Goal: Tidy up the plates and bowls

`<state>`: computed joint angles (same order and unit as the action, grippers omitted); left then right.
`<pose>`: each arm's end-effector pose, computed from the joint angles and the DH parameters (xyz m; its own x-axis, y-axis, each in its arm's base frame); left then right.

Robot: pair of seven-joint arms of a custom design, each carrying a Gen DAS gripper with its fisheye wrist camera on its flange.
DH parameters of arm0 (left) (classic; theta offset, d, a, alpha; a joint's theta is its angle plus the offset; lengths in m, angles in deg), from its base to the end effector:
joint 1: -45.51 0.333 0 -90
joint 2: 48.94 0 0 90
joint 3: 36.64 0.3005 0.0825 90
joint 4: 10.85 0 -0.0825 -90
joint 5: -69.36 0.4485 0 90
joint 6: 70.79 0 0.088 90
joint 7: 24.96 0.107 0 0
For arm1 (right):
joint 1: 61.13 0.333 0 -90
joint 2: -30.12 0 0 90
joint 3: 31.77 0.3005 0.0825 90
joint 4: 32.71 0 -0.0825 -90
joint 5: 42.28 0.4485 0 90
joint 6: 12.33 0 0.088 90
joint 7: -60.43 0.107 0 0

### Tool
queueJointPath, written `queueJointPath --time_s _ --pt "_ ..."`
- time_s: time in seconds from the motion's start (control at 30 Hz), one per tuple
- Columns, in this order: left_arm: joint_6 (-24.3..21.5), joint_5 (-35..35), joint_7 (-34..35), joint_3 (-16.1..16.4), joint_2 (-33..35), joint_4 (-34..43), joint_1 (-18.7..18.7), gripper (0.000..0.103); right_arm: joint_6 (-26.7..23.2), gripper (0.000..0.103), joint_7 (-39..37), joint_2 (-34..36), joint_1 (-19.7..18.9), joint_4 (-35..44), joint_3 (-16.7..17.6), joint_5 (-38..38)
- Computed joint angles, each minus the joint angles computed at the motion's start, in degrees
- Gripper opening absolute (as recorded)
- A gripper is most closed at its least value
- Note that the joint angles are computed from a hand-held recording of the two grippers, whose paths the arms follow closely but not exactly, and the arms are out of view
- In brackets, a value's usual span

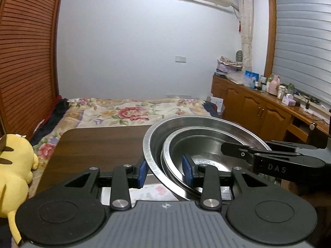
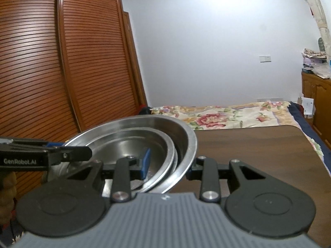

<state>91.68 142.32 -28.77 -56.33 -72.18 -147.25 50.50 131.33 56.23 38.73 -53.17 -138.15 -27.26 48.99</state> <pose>0.4996 -0.1895 0.4852 0.1967 -0.9781 0.0677 -0.4121 -0.1451 -0.8995 0.6816 0.1410 0.4540 0.7218 -0.6628 -0.1994 -0.3527 -0.1042 -0.9299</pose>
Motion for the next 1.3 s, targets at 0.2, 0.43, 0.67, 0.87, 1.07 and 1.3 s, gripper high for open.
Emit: queueJointPath --time_s 0.2,0.43,0.67,0.87,1.07,1.3 --pt "-0.4 -2.0 0.7 0.6 -2.4 -2.6 0.4 0.037 -0.3 0.035 0.4 0.1 0.9 0.0 0.6 -1.6" --pt "0.1 -4.8 1.8 0.1 -4.8 -5.5 2.0 0.037 0.1 0.035 1.5 0.0 2.0 -0.1 1.3 -3.9" --pt "0.2 -7.6 2.6 -1.5 -5.7 -7.0 4.0 0.037 0.3 0.035 1.7 -0.1 2.9 -0.7 1.6 -5.8" --pt "0.2 -8.9 3.4 -2.1 -4.8 -7.4 4.9 0.037 1.0 0.035 2.6 0.4 3.3 -1.1 1.8 -8.0" --pt "0.7 -9.2 3.6 -1.9 -3.7 -7.6 5.4 0.037 2.4 0.035 2.6 1.0 3.6 -1.2 2.4 -9.0" --pt "0.4 -9.0 3.0 -1.7 -2.6 -7.5 5.4 0.037 3.5 0.035 3.0 1.5 3.9 -1.1 2.8 -9.9"
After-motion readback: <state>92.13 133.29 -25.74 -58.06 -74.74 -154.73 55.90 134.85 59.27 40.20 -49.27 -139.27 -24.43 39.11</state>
